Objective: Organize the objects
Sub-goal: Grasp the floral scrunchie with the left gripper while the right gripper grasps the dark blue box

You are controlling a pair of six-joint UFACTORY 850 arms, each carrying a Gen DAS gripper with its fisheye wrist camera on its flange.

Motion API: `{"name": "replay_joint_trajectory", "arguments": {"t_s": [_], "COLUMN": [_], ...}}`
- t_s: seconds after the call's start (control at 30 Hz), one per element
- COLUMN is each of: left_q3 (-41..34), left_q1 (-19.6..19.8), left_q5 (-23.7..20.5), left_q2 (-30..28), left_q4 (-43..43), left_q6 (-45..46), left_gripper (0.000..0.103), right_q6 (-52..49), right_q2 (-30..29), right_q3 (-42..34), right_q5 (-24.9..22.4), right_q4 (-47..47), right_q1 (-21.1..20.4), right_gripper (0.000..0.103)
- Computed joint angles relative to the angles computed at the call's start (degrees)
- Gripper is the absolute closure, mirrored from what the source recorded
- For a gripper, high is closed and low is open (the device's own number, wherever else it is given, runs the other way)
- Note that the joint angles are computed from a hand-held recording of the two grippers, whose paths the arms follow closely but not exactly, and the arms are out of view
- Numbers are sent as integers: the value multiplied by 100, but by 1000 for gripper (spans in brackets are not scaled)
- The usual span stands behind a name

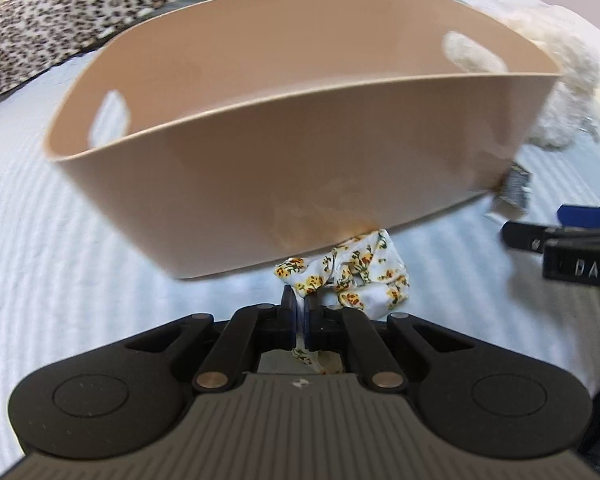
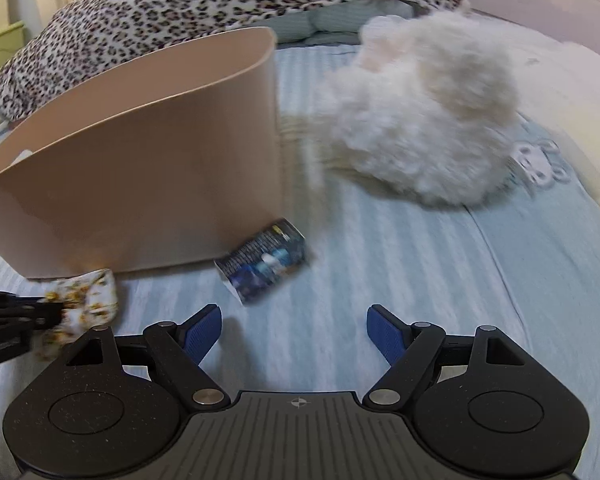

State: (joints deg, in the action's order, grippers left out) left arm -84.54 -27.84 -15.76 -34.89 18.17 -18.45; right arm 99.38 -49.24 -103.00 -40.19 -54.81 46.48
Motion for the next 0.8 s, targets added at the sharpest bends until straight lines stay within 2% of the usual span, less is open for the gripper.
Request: {"name": "replay_joint_trajectory", "arguments": {"t_s": [0.1, 0.2, 0.37, 0.6, 0.8], "left_q3": [-62, -121, -170, -32, 152], "left_q1": [106, 209, 184, 172, 189], "left_q5": [-49, -68, -28, 105, 190], "left_q2": [-75, -114, -159, -62, 98], "left_q4": [251, -342, -102, -110, -474], "left_q6": [-315, 162, -131, -272, 75], "left_gripper": [99, 99, 99, 99, 99], "right_q6": [-221, -570, -1002, -816, -925], "right_q2": [-173, -318, -513, -462, -432], "right_q3": [-229, -471, -771, -655, -715], "right_q5": [54, 6, -70, -7, -218], "right_q4": [17, 203, 250, -69, 30], "right_q1": [-83, -149, -203, -122, 18], "right_gripper": [22, 22, 22, 52, 52]}}
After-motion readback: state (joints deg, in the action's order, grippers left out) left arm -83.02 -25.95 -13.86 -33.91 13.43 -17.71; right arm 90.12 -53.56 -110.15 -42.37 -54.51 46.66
